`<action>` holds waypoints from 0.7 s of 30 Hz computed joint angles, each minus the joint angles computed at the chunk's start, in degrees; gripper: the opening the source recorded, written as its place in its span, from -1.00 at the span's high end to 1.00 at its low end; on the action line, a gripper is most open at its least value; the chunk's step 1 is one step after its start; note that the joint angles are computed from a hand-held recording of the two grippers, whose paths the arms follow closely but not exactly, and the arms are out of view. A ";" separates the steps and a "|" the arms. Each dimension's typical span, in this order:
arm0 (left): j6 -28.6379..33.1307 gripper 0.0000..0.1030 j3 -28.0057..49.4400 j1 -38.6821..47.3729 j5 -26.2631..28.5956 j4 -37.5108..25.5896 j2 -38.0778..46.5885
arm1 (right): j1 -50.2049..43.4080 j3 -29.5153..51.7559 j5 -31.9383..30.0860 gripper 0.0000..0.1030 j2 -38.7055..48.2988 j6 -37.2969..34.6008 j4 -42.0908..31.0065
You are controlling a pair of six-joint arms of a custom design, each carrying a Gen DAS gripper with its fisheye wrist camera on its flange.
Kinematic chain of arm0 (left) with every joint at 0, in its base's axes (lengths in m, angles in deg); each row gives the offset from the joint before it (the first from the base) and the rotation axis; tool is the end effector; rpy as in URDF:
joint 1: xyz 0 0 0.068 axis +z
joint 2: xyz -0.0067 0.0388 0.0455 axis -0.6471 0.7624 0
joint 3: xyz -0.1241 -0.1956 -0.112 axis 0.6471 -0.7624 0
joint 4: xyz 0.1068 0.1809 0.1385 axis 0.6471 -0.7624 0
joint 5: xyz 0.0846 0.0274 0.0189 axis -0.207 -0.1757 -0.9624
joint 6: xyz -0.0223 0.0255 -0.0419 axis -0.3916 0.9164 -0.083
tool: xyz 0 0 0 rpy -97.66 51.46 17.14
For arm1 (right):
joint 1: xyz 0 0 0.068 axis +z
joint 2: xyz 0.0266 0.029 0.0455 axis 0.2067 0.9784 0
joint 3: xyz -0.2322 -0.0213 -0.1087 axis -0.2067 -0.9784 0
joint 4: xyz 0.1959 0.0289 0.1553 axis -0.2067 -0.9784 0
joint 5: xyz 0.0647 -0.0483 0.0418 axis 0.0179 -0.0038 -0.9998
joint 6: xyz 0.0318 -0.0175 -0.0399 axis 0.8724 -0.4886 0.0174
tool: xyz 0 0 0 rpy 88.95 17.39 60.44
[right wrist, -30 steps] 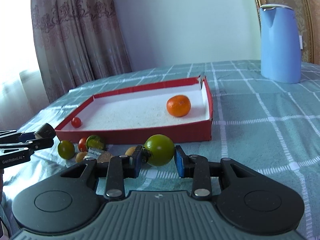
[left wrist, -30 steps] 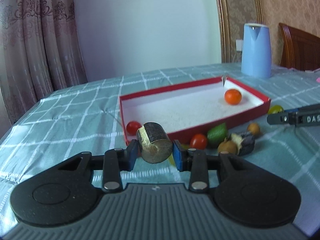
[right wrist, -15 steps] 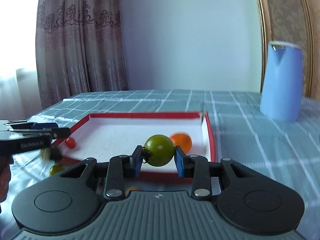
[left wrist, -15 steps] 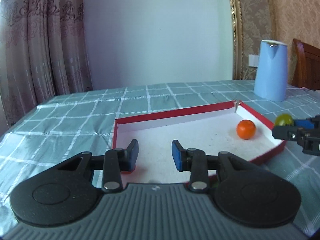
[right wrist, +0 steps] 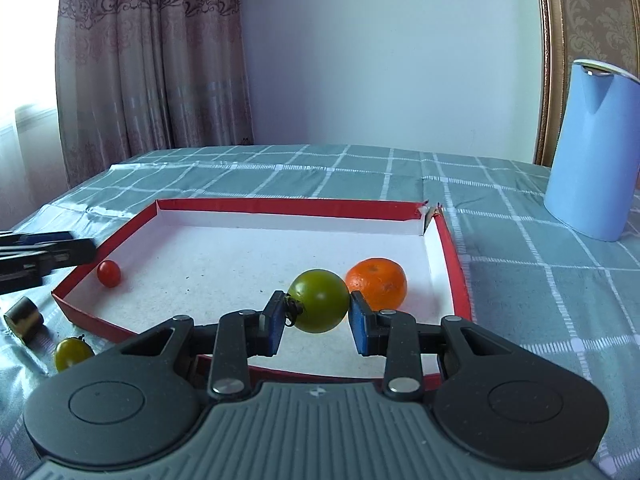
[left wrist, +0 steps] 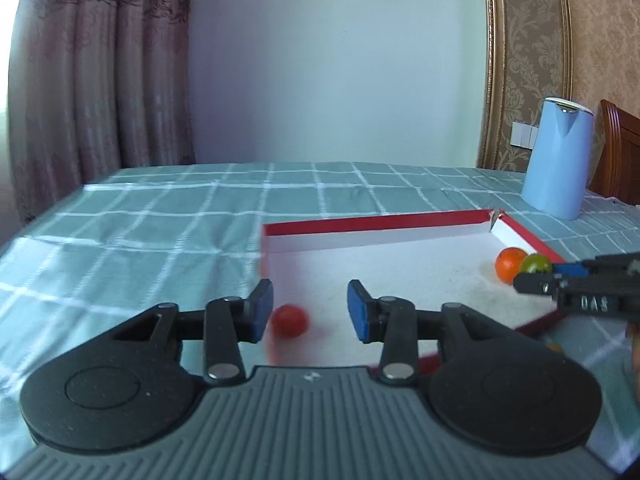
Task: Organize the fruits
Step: 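Release the green tomato into the tray with the right gripper while the left gripper lifts the log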
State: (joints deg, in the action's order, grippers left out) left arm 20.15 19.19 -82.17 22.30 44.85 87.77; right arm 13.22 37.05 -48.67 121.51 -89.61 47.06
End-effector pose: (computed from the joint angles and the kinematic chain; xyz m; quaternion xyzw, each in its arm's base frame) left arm 0.1491 -0.0969 0.1344 -0.1175 0.8313 0.0670 0.5392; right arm 0.2999 0.0252 0.1285 -0.2593 0.8282 0.1782 0.4638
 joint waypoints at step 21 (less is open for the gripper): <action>-16.54 0.35 -6.46 -1.31 4.11 -26.03 -16.07 | 2.24 5.38 3.49 -0.08 4.01 0.03 -6.52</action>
State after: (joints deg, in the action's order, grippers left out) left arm 3.61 12.73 -83.48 26.41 18.82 71.70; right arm 15.46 42.43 -45.18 125.52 -89.59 40.55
